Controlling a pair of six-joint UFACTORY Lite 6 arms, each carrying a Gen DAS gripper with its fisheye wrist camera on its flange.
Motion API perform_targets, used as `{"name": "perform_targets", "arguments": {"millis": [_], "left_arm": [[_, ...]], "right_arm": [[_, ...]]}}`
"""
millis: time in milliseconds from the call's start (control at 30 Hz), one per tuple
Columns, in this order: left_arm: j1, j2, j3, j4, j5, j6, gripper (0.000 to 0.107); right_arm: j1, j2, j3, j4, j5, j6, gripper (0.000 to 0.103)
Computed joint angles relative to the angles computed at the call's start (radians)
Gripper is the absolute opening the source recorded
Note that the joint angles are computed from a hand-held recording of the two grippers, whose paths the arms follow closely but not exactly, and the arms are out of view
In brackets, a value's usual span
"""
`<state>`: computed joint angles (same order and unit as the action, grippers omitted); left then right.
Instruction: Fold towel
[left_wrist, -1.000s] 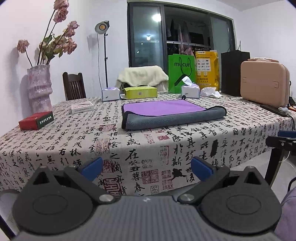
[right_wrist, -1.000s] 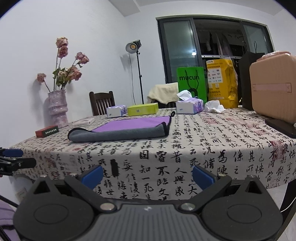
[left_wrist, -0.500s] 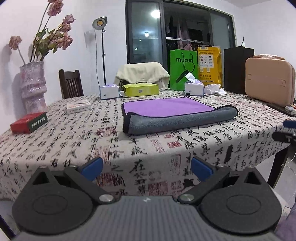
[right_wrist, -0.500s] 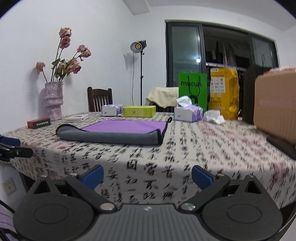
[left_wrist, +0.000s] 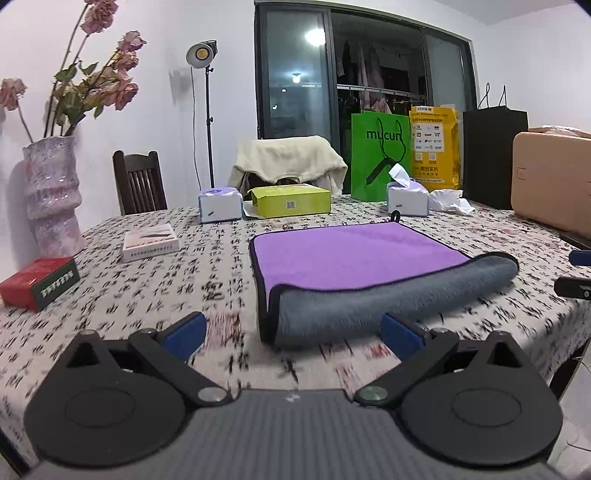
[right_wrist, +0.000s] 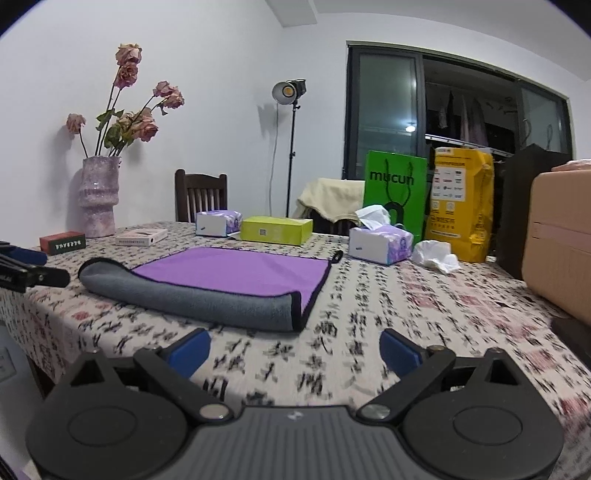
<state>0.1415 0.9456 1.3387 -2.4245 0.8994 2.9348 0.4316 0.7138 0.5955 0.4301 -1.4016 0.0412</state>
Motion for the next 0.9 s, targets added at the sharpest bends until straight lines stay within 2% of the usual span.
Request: {"name": "perform_targets", "arguments": {"millis": [100, 167, 267, 400, 500, 567, 600, 667, 733, 900], "left_arm": [[-0.026, 0.042, 0.1, 0.03, -0.061, -0.043, 0.094], [-0.039, 0.073, 0.169, 0.057, -0.094, -0.083, 0.082], [-0.053, 0.136, 0.3, 0.144, -0.17, -0.198, 0.073], [-0.065, 0.206, 0.431, 0.225, -0.241, -0.316, 0.07], [-0.068, 0.244, 0.506, 0.275, -0.271, -0.388, 0.069], [-0.069, 0.264, 0.546, 0.307, -0.287, -0.429, 0.065], [-0.07, 0.275, 0.566, 0.332, -0.293, -0.457, 0.063], [-0.07, 0.289, 0.595, 0.379, -0.301, -0.507, 0.048], [-0.071, 0.304, 0.626, 0.416, -0.315, -0.554, 0.044], [-0.063, 0.318, 0.656, 0.469, -0.327, -0.622, 0.029]], "right_arm": [[-0.057, 0.018, 0.07, -0.059, 0.033, -0.002, 0.094], [-0.1, 0.025, 0.117, -0.115, 0.072, 0.007, 0.092], [-0.149, 0.037, 0.194, -0.194, 0.146, 0.014, 0.088], [-0.185, 0.069, 0.296, -0.256, 0.246, 0.017, 0.081], [-0.204, 0.094, 0.356, -0.289, 0.299, 0.034, 0.08], [-0.213, 0.11, 0.39, -0.308, 0.327, 0.047, 0.079], [-0.216, 0.117, 0.406, -0.318, 0.34, 0.052, 0.076], [-0.228, 0.129, 0.436, -0.356, 0.37, 0.066, 0.07], [-0.238, 0.136, 0.464, -0.397, 0.406, 0.082, 0.06], [-0.228, 0.146, 0.5, -0.406, 0.457, 0.084, 0.051]]}}
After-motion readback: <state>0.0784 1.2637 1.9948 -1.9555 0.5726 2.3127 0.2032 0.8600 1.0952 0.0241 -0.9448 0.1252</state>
